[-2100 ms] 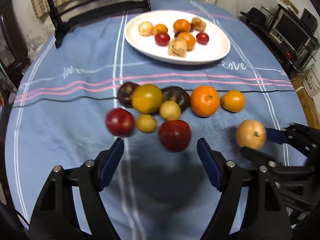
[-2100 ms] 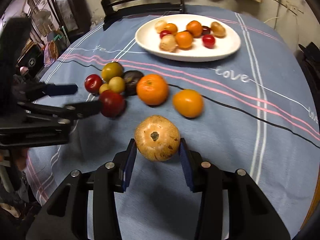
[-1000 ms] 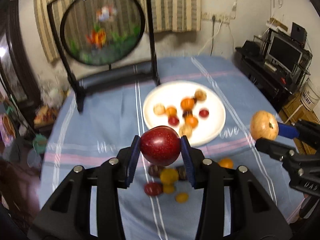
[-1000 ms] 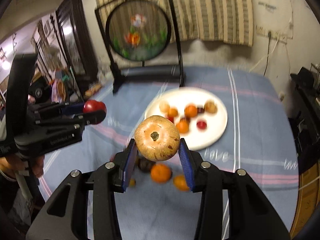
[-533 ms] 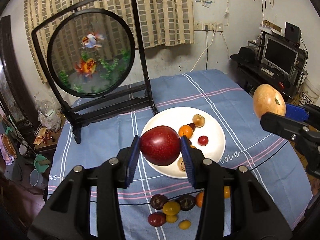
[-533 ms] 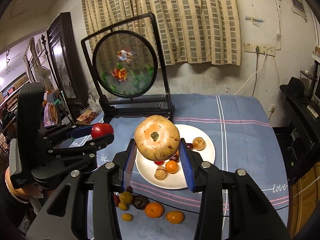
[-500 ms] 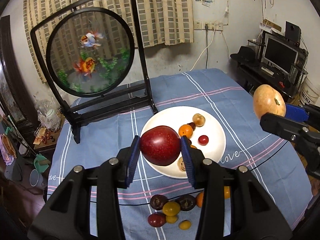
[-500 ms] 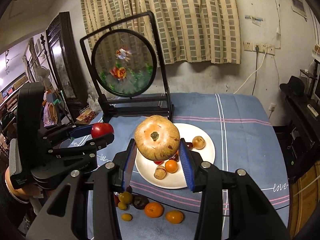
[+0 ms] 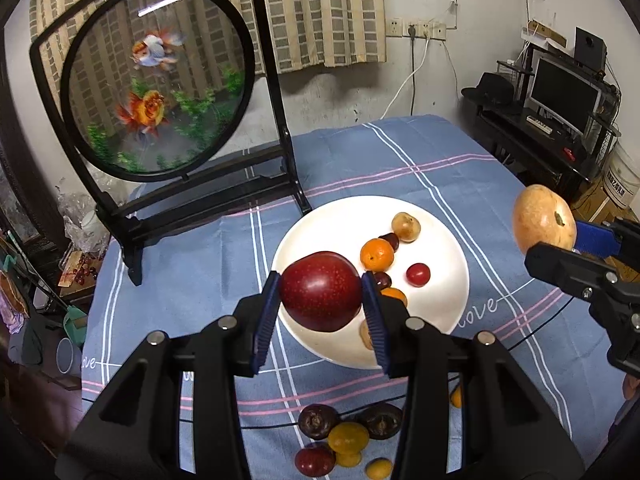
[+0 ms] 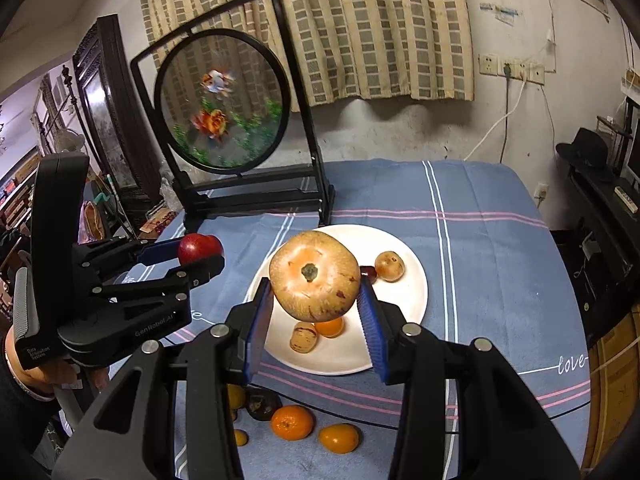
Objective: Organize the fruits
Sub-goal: 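Carry both fruits over the plate and open both tools to release them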
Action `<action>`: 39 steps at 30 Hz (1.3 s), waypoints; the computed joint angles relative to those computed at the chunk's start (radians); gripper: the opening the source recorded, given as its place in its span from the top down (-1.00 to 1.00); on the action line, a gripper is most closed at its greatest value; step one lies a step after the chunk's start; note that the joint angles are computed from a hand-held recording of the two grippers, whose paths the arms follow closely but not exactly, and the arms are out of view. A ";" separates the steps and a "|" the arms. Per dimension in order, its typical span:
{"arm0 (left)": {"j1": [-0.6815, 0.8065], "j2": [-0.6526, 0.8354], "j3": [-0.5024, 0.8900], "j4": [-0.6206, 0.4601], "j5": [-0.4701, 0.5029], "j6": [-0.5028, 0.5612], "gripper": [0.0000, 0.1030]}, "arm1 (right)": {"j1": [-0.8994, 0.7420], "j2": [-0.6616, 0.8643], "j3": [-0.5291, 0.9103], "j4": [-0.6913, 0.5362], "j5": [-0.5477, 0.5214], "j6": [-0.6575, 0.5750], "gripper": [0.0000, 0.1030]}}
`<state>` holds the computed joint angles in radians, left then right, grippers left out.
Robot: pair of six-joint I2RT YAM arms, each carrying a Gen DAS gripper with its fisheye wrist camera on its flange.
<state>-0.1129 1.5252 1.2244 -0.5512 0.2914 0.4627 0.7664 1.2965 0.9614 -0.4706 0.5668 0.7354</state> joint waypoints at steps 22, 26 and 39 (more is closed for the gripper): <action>-0.034 0.210 0.064 0.066 -0.057 -0.007 0.19 | -0.180 0.149 -0.036 0.143 -0.173 -0.089 0.16; -0.054 0.250 0.082 0.078 -0.072 -0.005 0.19 | -0.222 0.212 -0.027 0.187 -0.217 -0.116 0.16; -0.130 0.459 0.249 0.120 -0.151 -0.048 0.17 | -0.317 0.404 0.069 0.255 -0.305 -0.235 0.14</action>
